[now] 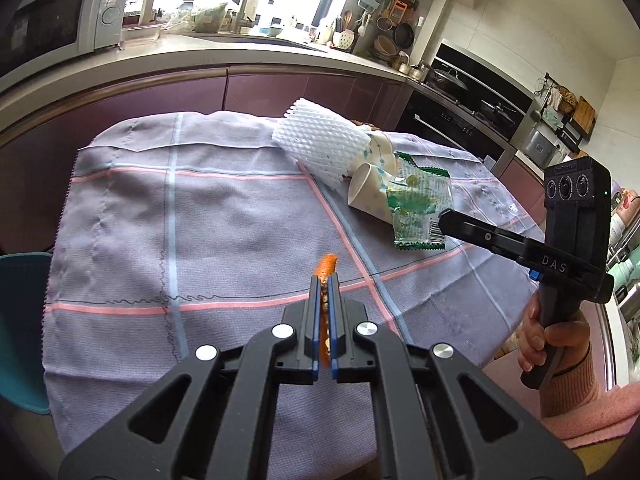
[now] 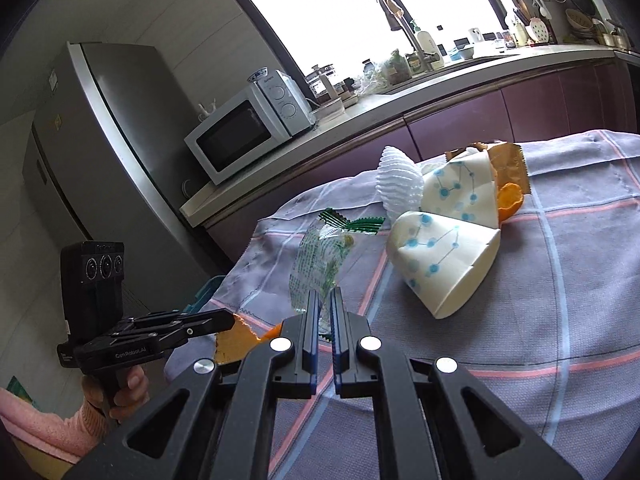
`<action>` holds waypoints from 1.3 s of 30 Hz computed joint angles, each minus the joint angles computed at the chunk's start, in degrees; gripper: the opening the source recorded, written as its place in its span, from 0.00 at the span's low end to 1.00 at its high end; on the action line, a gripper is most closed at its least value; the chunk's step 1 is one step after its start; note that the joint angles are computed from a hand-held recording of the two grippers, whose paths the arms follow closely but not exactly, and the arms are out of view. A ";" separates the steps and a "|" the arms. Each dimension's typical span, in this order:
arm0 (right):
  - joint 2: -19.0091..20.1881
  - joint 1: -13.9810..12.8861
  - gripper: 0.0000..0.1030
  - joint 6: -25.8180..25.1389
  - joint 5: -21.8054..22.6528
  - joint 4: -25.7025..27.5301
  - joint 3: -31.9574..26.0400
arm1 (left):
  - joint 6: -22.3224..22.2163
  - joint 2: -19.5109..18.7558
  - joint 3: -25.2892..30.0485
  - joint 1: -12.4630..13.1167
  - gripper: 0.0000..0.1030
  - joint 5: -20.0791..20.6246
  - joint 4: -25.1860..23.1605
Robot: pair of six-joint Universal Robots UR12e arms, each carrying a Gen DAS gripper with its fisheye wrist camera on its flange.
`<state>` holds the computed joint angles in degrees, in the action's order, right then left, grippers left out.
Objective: Collect trash
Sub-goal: 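Carry the orange peel and clear wrapper in both tools over the teal bin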
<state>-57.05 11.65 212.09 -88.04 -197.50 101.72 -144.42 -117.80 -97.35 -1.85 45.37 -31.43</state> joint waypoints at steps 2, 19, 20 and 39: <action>0.50 0.16 0.05 -0.34 0.84 0.55 -0.86 | 1.57 0.00 0.60 0.49 0.04 -0.16 -3.07; 1.80 0.42 0.05 -0.63 3.41 3.99 -2.88 | 1.37 -2.18 1.85 0.97 0.09 2.84 -9.07; 1.86 0.42 0.05 -0.77 3.55 4.13 -3.02 | 1.22 -2.24 1.92 1.06 0.07 2.62 -9.33; 5.51 1.33 0.05 -6.04 9.64 7.91 -11.18 | -6.85 0.34 -1.41 5.26 0.04 1.80 4.66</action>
<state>-51.54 12.98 206.05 -78.40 -189.59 90.54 -151.28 -117.46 -98.76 3.42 47.17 -26.76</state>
